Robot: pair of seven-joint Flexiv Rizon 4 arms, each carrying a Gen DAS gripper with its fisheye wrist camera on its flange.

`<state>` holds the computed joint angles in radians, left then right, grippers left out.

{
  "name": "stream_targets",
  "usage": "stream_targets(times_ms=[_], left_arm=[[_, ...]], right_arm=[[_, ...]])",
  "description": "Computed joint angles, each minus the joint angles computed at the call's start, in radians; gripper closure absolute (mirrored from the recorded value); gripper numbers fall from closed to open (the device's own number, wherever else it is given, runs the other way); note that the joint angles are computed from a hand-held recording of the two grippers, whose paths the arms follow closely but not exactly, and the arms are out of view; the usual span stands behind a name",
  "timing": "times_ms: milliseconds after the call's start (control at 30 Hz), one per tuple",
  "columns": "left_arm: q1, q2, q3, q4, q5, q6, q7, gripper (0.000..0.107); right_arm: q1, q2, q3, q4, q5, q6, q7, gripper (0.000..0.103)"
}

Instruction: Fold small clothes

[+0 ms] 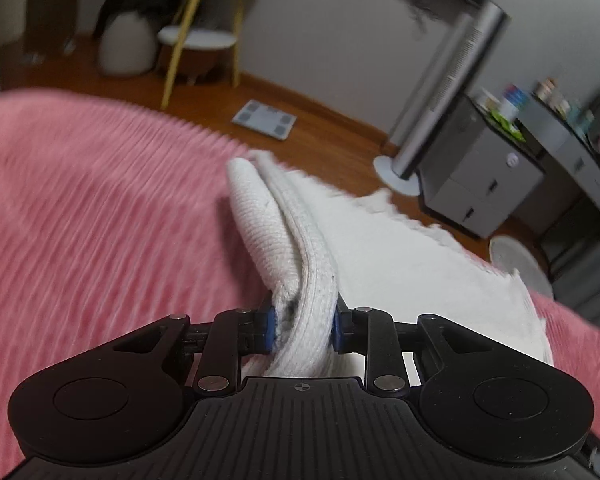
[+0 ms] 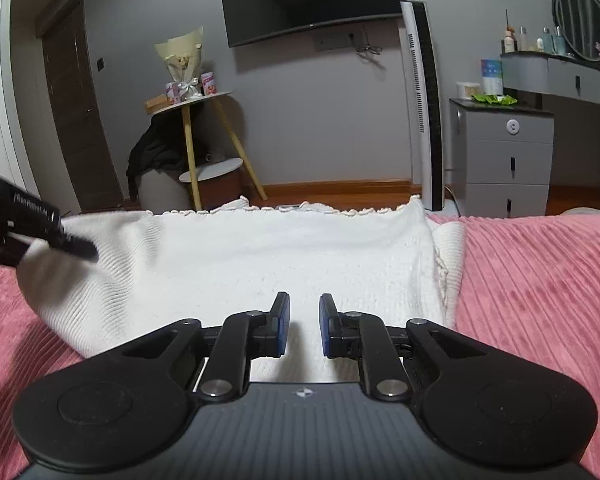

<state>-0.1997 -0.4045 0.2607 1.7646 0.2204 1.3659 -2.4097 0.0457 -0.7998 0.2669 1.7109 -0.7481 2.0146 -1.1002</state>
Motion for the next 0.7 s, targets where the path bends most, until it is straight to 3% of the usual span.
stream_targets(times_ms=[200, 333, 433, 533, 600, 700], left_arm=[[-0.038, -0.070, -0.076, -0.151, 0.021, -0.022, 0.141, 0.079], [-0.083, -0.152, -0.095, -0.238, 0.013, -0.040, 0.219, 0.079], [-0.107, -0.202, -0.102, -0.271, -0.021, -0.050, 0.247, 0.078], [-0.145, -0.225, -0.080, -0.283, 0.009, -0.064, 0.296, 0.069], [-0.126, -0.210, -0.113, -0.255, -0.004, -0.038, 0.358, 0.050], [-0.111, -0.171, -0.141, -0.181, -0.041, 0.042, 0.413, 0.044]], right_arm=[[-0.049, -0.010, 0.041, -0.018, 0.010, -0.040, 0.057, 0.088], [-0.121, -0.046, 0.121, -0.052, -0.026, -0.086, 0.093, 0.088], [-0.206, -0.093, 0.232, -0.079, -0.072, -0.137, 0.107, 0.088], [-0.288, -0.149, 0.359, -0.105, -0.096, -0.197, 0.079, 0.088], [-0.321, -0.175, 0.418, -0.114, -0.093, -0.228, 0.051, 0.088], [-0.351, -0.208, 0.484, -0.130, -0.074, -0.267, 0.011, 0.088]])
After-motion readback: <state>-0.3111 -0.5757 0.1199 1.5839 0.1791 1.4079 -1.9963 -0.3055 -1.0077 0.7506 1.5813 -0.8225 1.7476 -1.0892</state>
